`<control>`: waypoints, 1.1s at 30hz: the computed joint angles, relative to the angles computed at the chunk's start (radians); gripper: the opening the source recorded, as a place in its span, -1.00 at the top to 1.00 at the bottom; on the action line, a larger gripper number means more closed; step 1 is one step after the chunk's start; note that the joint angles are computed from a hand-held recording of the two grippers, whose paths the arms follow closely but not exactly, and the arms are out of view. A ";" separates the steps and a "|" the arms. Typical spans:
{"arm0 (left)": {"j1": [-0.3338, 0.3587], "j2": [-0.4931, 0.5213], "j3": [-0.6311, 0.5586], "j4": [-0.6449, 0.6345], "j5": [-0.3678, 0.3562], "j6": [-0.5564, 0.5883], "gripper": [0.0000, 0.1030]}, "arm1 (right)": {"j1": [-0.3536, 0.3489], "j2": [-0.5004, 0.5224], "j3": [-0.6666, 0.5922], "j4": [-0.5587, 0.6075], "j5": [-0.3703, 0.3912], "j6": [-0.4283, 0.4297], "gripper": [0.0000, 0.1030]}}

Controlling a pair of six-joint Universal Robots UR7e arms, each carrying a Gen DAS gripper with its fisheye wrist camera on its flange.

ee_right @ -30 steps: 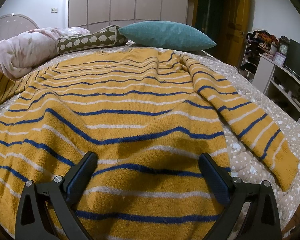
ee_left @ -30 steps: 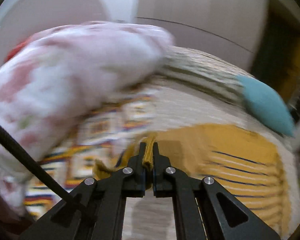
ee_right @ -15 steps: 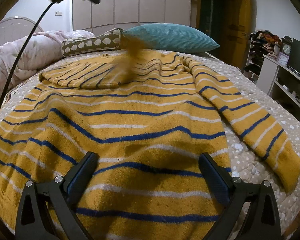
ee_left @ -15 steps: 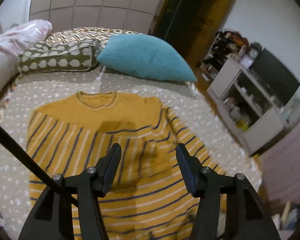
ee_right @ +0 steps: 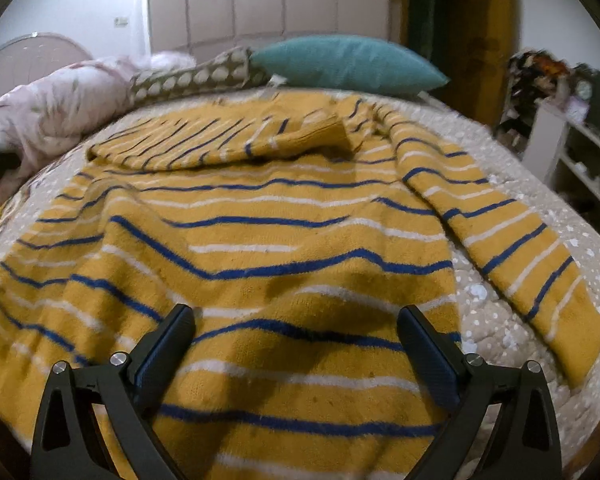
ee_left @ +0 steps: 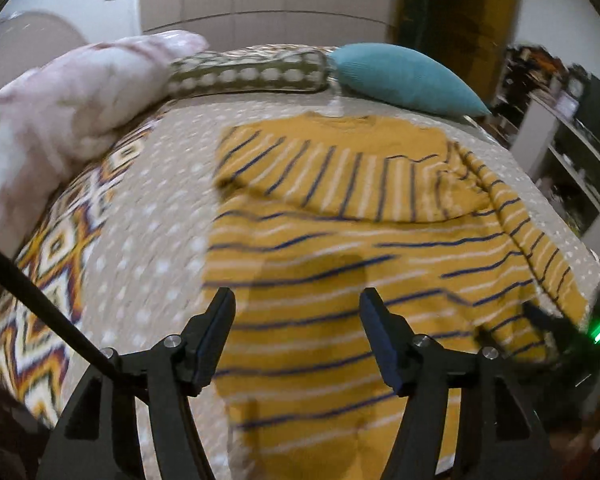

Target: Fold small clothes

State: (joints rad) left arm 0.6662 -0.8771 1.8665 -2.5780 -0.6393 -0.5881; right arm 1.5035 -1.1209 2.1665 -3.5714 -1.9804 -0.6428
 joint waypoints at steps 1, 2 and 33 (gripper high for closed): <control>0.000 -0.011 0.029 -0.020 0.017 -0.015 -0.35 | -0.010 -0.060 0.016 0.063 0.062 0.040 -0.89; -0.002 -0.024 0.058 -0.034 0.036 -0.032 -0.36 | -0.012 -0.089 0.022 0.085 0.083 0.053 -0.89; -0.046 -0.060 0.199 -0.065 -0.075 -0.170 -0.36 | -0.179 -0.155 0.084 -0.286 -0.100 -0.377 0.02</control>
State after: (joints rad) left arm 0.6203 -0.9369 2.0655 -2.6434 -0.7144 -0.7578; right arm 1.3244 -1.2755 2.2507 -3.8570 -2.0804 -1.0193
